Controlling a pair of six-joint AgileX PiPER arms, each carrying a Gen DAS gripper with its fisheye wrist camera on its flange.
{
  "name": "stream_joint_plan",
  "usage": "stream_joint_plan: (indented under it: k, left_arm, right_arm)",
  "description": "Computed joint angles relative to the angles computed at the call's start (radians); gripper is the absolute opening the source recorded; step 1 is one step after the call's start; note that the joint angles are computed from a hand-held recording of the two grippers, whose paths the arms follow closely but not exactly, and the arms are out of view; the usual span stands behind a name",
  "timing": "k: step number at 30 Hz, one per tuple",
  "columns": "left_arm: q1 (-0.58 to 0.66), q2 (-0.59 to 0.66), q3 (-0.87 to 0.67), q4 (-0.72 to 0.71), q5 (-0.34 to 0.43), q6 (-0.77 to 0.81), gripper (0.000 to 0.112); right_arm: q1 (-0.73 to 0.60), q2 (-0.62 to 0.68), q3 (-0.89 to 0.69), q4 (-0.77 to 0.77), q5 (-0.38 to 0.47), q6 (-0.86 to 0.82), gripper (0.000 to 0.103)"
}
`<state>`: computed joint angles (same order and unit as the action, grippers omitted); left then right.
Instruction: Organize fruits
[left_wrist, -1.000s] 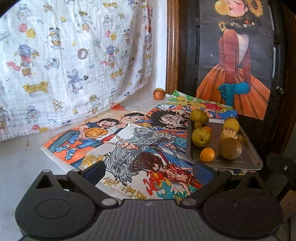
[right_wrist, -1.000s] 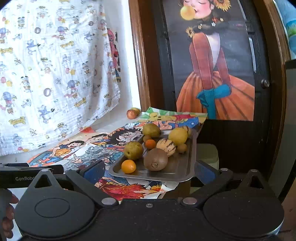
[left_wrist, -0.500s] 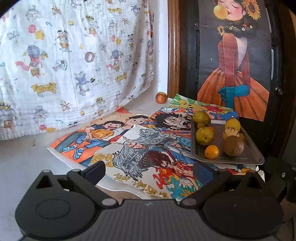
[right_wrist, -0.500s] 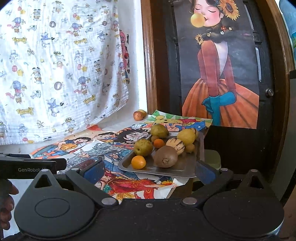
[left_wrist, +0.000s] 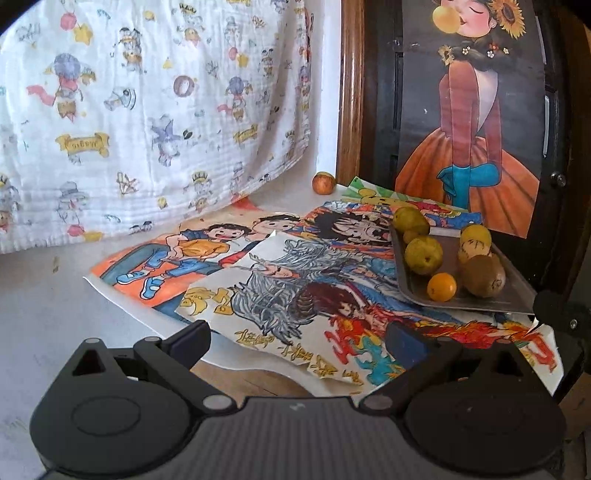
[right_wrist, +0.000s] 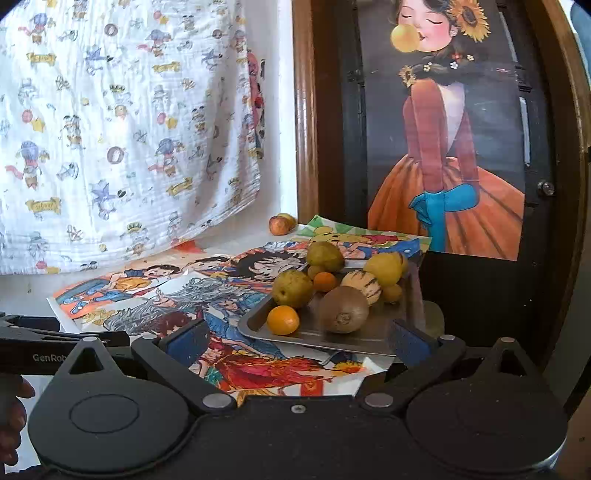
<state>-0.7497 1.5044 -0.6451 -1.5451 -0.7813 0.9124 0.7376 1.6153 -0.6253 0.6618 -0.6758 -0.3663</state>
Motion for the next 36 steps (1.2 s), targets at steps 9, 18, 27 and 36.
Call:
stream_joint_plan:
  k: [9, 18, 27, 36]
  left_arm:
    - [0.042, 0.017, 0.035, 0.075, 0.026, -0.063, 0.103]
    - [0.051, 0.024, 0.055, 0.098, 0.020, -0.110, 0.103]
    - [0.045, 0.024, 0.059, 0.099, 0.008, -0.112, 0.103]
    - [0.042, 0.025, 0.056, 0.085, 0.007, -0.100, 0.103]
  right_arm:
    - [0.006, 0.045, -0.039, 0.013, 0.014, -0.020, 0.102]
    - [-0.002, 0.061, -0.053, 0.026, 0.034, -0.027, 0.102]
    - [-0.005, 0.060, -0.051, 0.029, 0.036, -0.022, 0.102]
    - [-0.005, 0.060, -0.048, 0.028, 0.033, -0.019, 0.103]
